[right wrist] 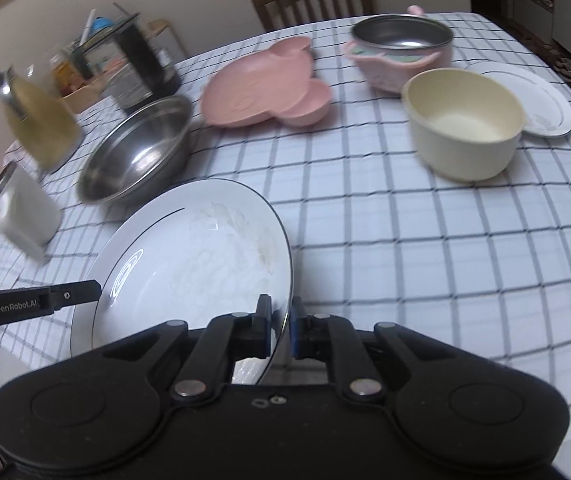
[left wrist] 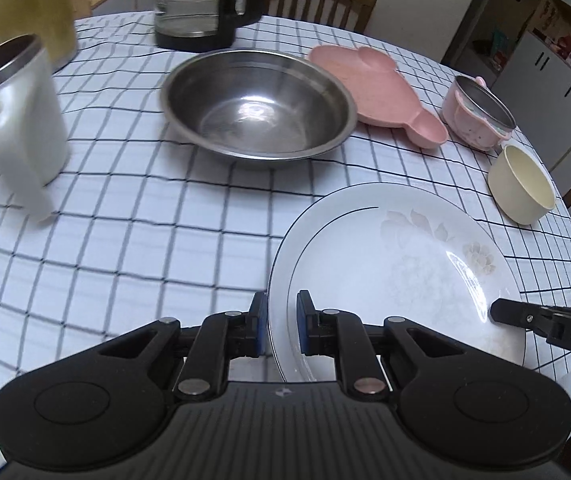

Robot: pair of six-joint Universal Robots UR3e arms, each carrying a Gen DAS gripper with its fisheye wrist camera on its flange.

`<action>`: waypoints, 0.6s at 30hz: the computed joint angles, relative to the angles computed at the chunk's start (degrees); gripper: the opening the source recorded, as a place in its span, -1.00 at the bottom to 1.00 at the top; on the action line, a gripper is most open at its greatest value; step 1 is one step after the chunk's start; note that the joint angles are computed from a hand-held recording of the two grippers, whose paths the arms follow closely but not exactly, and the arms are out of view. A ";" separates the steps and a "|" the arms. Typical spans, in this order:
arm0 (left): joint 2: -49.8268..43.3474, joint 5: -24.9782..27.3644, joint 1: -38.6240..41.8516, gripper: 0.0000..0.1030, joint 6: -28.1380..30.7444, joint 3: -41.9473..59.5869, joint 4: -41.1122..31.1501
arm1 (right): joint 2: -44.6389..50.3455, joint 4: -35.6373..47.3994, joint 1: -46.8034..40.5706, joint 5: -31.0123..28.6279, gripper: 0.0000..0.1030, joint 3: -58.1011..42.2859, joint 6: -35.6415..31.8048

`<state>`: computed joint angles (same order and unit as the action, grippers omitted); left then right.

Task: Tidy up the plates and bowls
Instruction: 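Lift the large white plate with the right tool and pull it toward the table edge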

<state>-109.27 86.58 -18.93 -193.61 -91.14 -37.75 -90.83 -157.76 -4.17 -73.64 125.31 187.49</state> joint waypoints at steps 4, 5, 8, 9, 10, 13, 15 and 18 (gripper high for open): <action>6.76 0.48 2.61 -0.73 1.89 -8.35 1.93 | 0.20 -0.61 4.34 -0.22 -0.81 0.01 2.81; 8.32 0.60 3.29 -0.72 2.19 -10.19 2.19 | 0.45 -0.74 5.52 -0.37 -0.81 -0.24 3.40; 12.39 0.37 5.45 -0.73 3.44 -15.27 2.94 | 1.76 -1.50 9.03 -1.22 -0.81 -1.23 4.61; 13.65 0.18 6.18 -0.73 3.77 -16.73 3.00 | 2.24 -1.63 10.13 -1.48 -0.81 -1.65 5.22; 14.88 -0.02 6.89 -0.72 4.21 -18.13 3.04 | 2.81 -1.87 11.27 -1.79 -0.81 -2.01 5.82; 18.14 -0.31 8.58 -0.72 5.22 -21.69 3.26 | 4.20 -2.48 13.98 -2.64 -0.81 -2.81 7.19; 19.44 -0.69 9.57 -0.72 5.85 -23.39 3.68 | 4.89 -2.63 15.46 -3.11 -0.80 -3.16 7.87; 21.07 -0.98 10.59 -0.72 6.96 -25.70 4.03 | 5.98 -3.11 17.29 -3.81 -0.80 -3.41 8.66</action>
<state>-88.20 85.60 -8.34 -186.65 -116.85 -33.72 -84.86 -160.87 13.11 -77.45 121.90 196.15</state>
